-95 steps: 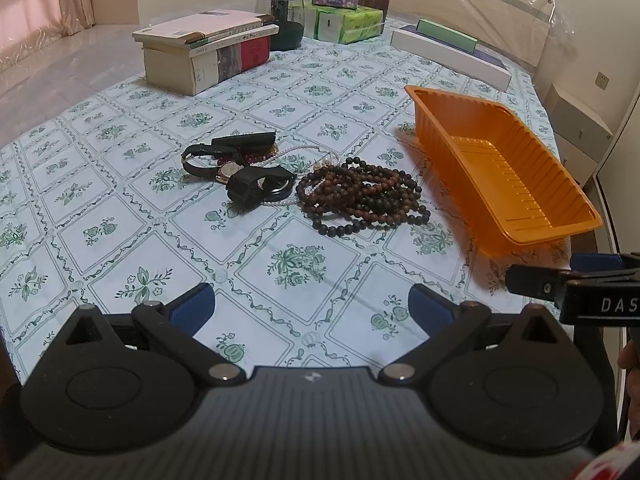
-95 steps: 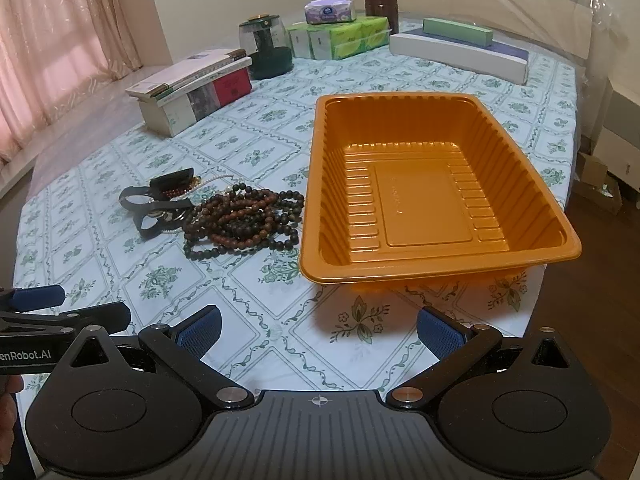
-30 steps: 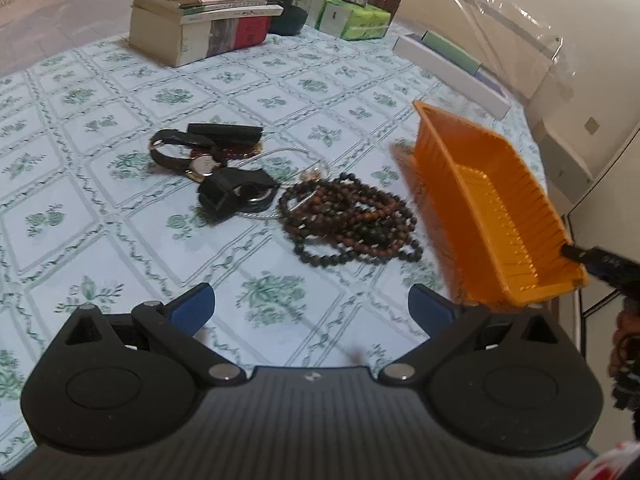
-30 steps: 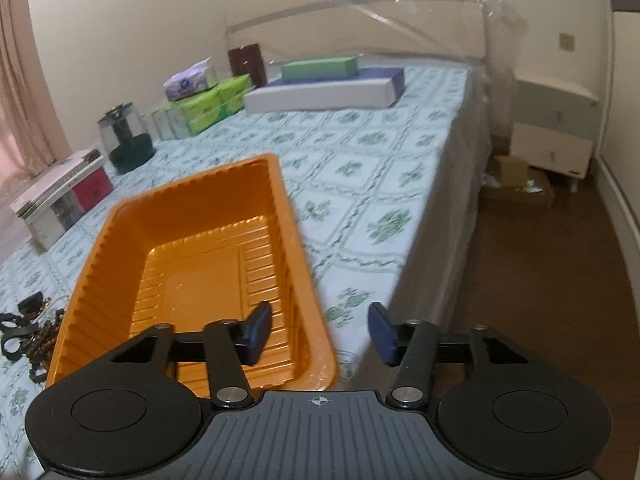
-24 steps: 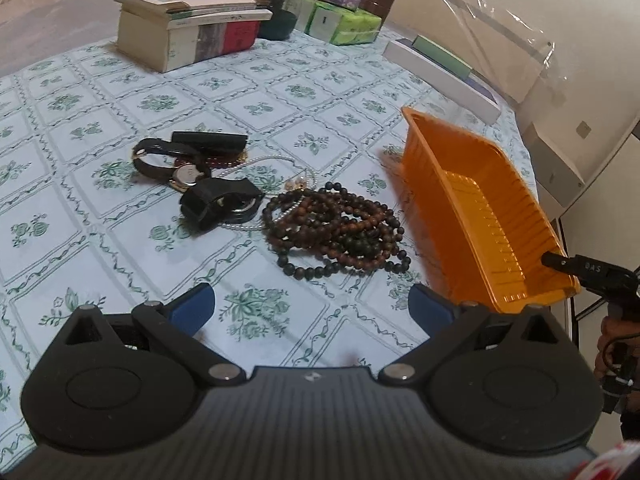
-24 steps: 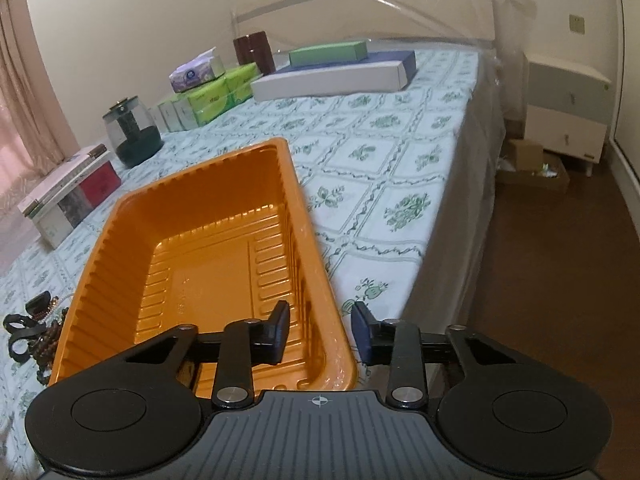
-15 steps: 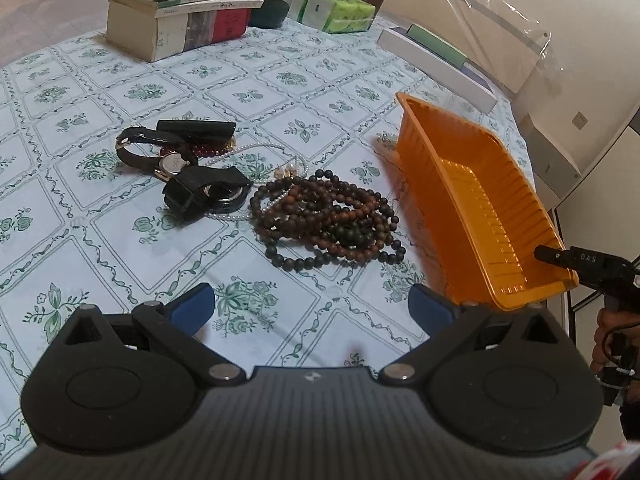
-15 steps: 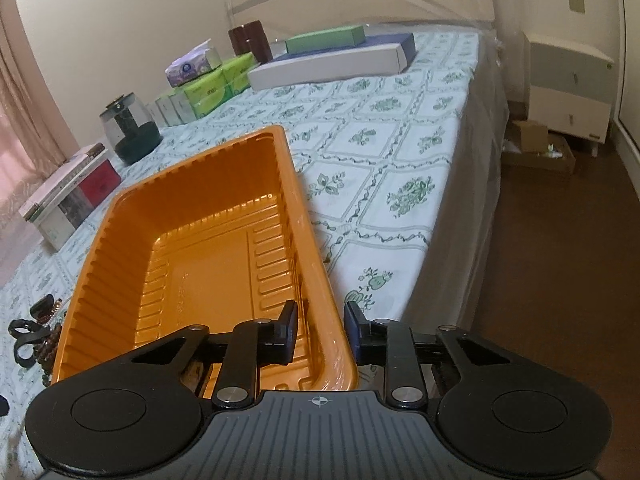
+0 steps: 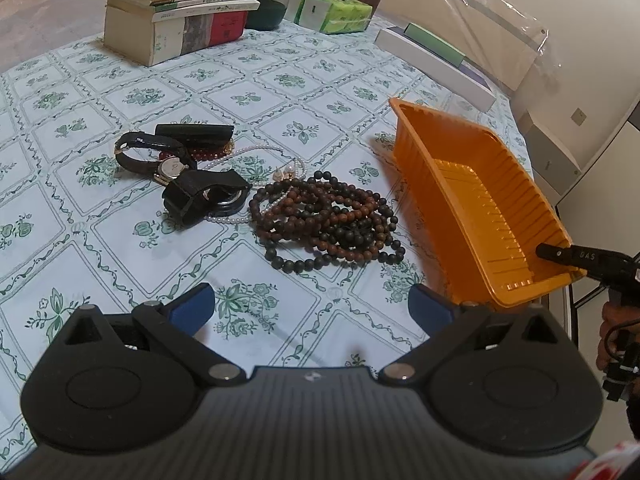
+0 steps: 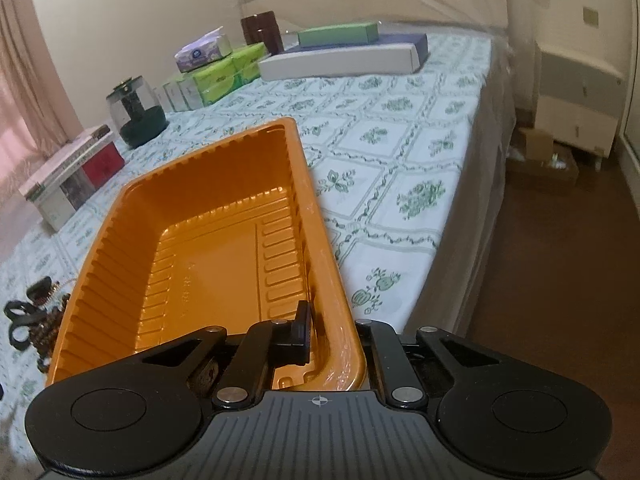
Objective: Organize jewelry
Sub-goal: 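Grasp the black watch with the left tool while the right tool holds the orange tray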
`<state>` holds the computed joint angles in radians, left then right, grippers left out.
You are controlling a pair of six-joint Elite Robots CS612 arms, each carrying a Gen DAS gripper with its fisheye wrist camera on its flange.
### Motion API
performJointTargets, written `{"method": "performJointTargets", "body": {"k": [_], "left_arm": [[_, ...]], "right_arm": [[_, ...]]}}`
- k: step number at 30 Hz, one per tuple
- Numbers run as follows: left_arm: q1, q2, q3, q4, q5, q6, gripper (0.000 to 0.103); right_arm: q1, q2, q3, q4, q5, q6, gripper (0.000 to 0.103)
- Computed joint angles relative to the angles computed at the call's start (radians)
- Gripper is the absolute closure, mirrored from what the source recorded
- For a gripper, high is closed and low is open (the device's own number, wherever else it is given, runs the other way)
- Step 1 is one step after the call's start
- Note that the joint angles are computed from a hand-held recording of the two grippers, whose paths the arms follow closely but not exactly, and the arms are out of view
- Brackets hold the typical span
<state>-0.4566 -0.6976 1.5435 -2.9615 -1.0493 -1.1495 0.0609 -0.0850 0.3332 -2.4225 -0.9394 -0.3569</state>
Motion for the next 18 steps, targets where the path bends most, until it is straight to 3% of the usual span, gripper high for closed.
{"method": "performJointTargets", "body": {"k": [5,10,14,18], "left_arm": [[0.000,-0.005,0.004,0.032,0.020,-0.003,0.001],[0.001,-0.012,0.018,0.043,0.050,-0.004,0.001],[0.003,-0.014,0.027,0.033,0.061,0.007,0.001],[0.009,-0.013,0.029,0.035,0.059,0.021,0.002]], "right_arm": [[0.006,-0.037,0.076,-0.123,-0.029,-0.028,0.096],[0.019,-0.071,0.148,-0.269,-0.090,-0.113,0.097],[0.031,-0.096,0.194,-0.337,-0.137,-0.216,0.097],[0.046,-0.125,0.227,-0.302,-0.192,-0.391,0.099]]}}
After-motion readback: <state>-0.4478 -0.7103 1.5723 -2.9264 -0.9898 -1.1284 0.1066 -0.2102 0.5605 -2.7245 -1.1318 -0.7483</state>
